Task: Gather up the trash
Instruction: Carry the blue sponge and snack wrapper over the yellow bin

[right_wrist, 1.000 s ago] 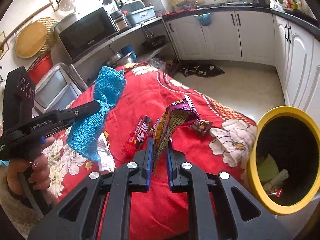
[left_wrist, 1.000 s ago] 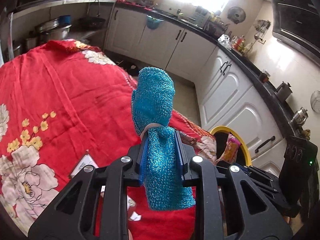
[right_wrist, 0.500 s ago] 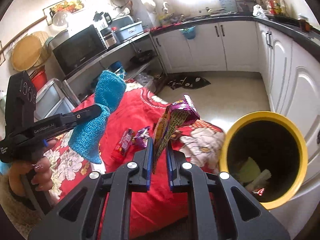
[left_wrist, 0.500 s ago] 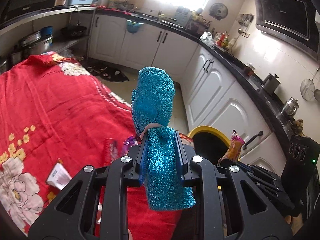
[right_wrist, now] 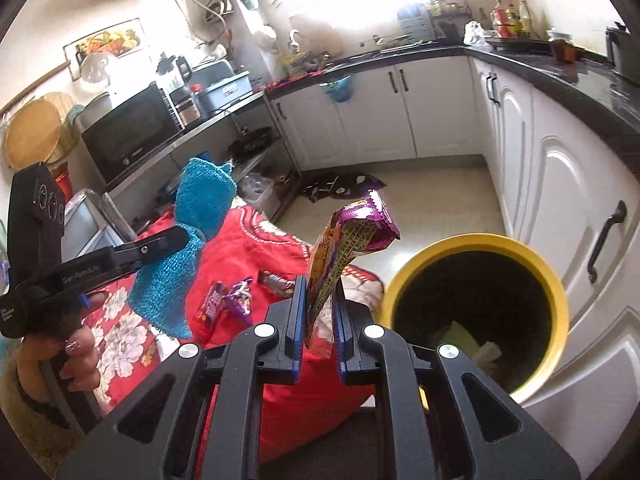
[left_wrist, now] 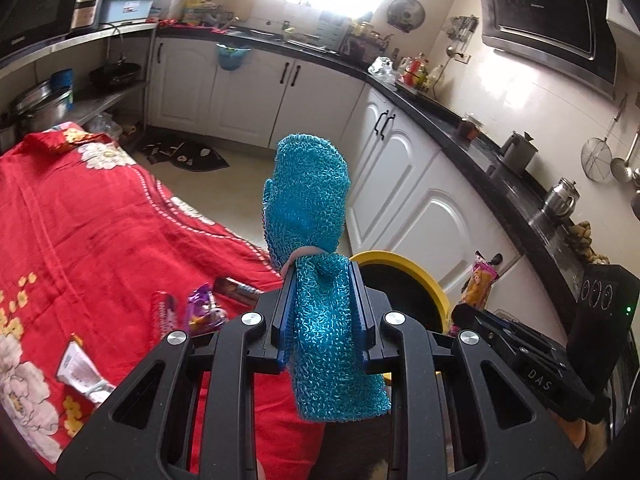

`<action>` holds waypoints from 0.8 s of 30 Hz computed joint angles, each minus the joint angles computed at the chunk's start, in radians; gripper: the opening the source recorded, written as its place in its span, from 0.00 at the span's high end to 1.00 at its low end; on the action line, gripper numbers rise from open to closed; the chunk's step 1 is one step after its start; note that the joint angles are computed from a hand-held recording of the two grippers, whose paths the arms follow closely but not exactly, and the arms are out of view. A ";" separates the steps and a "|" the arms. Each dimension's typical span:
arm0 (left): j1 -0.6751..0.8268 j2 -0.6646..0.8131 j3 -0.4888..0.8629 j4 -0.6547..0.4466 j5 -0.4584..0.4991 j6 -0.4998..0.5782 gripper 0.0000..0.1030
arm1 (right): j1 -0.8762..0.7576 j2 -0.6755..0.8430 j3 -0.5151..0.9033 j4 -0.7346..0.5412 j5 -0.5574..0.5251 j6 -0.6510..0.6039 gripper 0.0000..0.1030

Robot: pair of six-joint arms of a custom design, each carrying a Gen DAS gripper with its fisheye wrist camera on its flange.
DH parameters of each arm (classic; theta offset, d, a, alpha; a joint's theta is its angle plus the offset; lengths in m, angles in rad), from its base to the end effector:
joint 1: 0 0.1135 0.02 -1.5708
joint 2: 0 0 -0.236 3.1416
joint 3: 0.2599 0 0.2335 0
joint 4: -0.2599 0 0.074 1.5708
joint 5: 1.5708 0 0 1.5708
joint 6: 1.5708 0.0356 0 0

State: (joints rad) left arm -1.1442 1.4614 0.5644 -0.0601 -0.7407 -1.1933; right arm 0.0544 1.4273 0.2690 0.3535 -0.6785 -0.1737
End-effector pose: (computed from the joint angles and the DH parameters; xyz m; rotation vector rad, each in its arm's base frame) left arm 0.1210 -0.2083 0.1272 -0.3274 2.2122 -0.3100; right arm 0.2007 0.0333 0.0911 -0.5723 2.1931 0.7366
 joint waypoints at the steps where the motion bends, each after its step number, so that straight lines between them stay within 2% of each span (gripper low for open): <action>1: 0.001 0.009 0.009 0.006 0.002 0.010 0.83 | -0.012 0.000 0.002 -0.004 -0.005 -0.004 0.88; 7: 0.009 0.064 0.065 0.036 0.012 0.060 0.83 | -0.100 -0.006 0.010 -0.034 -0.037 -0.052 0.88; 24: 0.063 0.231 0.199 0.161 0.108 0.214 0.83 | -0.201 0.018 0.039 -0.027 -0.013 -0.086 0.88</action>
State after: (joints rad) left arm -1.0814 1.6924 0.7633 0.1012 -0.6330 -0.9793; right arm -0.1463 1.4458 0.3080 0.3261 -0.6912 -0.2600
